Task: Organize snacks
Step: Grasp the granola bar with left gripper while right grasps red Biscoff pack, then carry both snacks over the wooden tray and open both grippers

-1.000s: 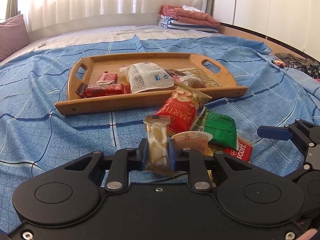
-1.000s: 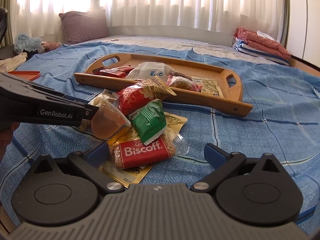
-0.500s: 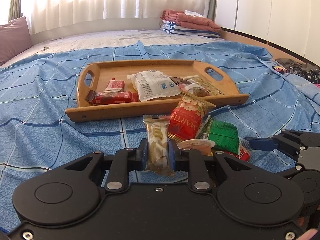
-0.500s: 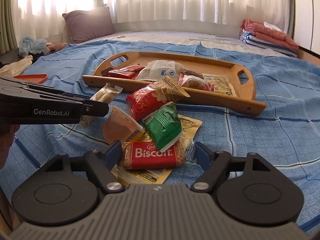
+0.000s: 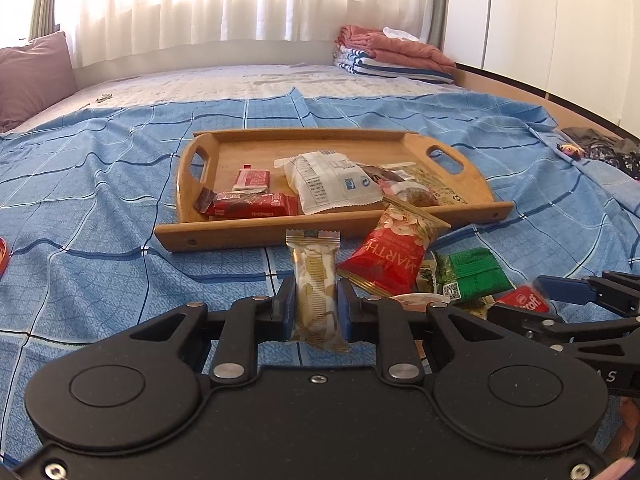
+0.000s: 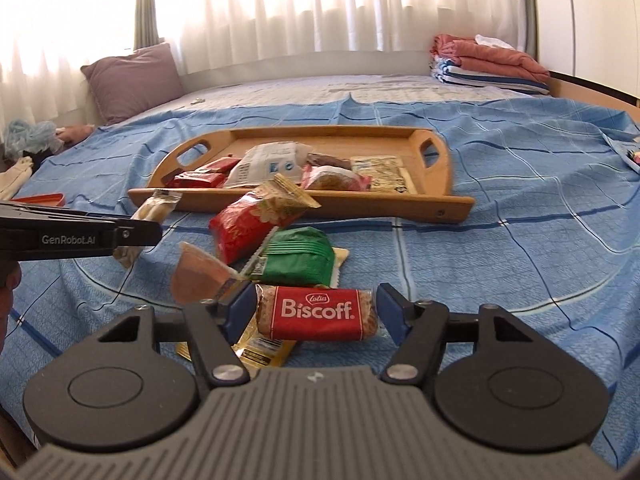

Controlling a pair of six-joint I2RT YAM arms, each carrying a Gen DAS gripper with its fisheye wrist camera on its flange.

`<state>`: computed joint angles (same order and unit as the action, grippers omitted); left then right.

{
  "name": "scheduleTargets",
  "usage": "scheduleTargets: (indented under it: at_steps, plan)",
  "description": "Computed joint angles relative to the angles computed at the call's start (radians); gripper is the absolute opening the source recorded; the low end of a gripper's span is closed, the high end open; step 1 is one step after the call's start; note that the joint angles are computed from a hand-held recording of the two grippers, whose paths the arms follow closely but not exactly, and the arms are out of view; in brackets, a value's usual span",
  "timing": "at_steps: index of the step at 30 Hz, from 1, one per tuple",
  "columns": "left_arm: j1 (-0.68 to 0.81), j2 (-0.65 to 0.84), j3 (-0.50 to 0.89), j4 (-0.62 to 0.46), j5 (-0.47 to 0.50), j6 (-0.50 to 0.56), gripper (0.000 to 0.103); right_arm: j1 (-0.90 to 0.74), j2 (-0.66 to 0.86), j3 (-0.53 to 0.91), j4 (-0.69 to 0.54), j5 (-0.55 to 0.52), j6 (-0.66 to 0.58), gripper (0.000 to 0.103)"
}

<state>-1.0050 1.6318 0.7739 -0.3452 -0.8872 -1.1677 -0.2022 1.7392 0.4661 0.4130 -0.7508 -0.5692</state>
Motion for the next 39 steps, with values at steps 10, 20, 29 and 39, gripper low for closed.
scheduleTargets:
  at_steps: [10, 20, 29, 39]
  plan:
    - [0.086, -0.092, 0.010, 0.016, -0.029, 0.139, 0.020, -0.029, -0.025, 0.094, -0.030, -0.015, 0.113, 0.068]
    - [0.311, -0.174, 0.056, 0.143, 0.074, 0.407, 0.020, 0.067, 0.028, 0.345, -0.103, 0.052, 0.273, 0.068]
    - [0.584, -0.100, 0.153, 0.203, 0.325, 0.513, 0.020, 0.196, 0.180, 0.638, -0.232, 0.154, 0.354, 0.068]
    - [0.774, 0.086, 0.260, 0.239, 0.487, 0.553, 0.020, 0.304, 0.432, 1.000, -0.412, 0.253, 0.441, 0.068]
